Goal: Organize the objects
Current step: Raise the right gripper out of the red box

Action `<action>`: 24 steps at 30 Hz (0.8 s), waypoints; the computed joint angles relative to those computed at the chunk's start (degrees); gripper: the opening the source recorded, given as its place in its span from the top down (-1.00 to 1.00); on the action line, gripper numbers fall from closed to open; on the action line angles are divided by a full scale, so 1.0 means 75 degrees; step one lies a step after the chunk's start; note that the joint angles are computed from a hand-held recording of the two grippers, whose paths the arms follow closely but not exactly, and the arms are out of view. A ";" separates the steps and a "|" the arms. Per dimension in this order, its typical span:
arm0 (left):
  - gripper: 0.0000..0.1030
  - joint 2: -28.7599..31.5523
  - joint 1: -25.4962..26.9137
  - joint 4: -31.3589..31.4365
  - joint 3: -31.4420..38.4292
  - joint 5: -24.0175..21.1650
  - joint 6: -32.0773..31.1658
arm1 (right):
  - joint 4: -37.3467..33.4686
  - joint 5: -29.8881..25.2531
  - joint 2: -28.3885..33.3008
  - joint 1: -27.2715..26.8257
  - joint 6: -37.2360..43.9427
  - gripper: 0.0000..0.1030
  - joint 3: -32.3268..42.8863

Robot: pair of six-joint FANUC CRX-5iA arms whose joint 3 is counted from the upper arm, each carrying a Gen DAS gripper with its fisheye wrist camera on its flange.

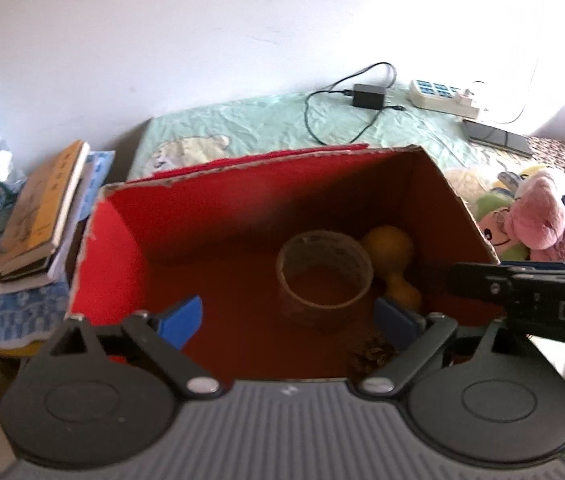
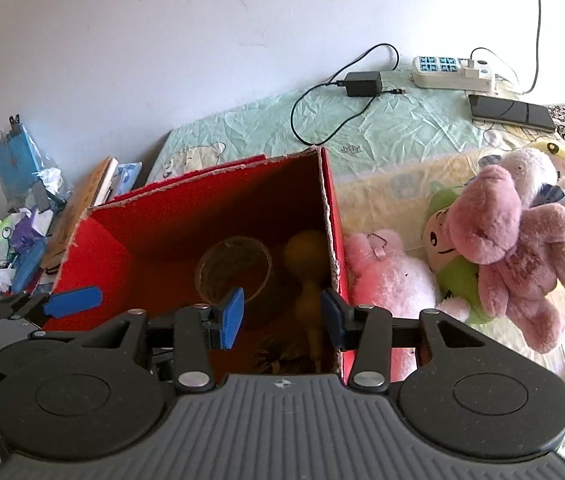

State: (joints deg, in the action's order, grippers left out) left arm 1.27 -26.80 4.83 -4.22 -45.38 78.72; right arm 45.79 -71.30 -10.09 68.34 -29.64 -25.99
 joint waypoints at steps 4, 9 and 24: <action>-0.80 -0.0016 -0.0253 -0.0735 0.0364 -0.0517 0.0828 | 0.0165 -0.0126 -0.0090 0.0171 0.0032 -0.02 -0.0069; -0.81 -0.0040 -0.0595 -0.1621 0.0736 -0.1048 0.1896 | 0.0232 -0.0274 -0.0315 0.0429 0.0044 -0.14 -0.0215; -0.86 -0.0153 -0.1635 -0.3309 0.1251 -0.2600 0.3851 | -0.0199 -0.0969 -0.0792 0.1279 0.0088 -0.34 -0.0391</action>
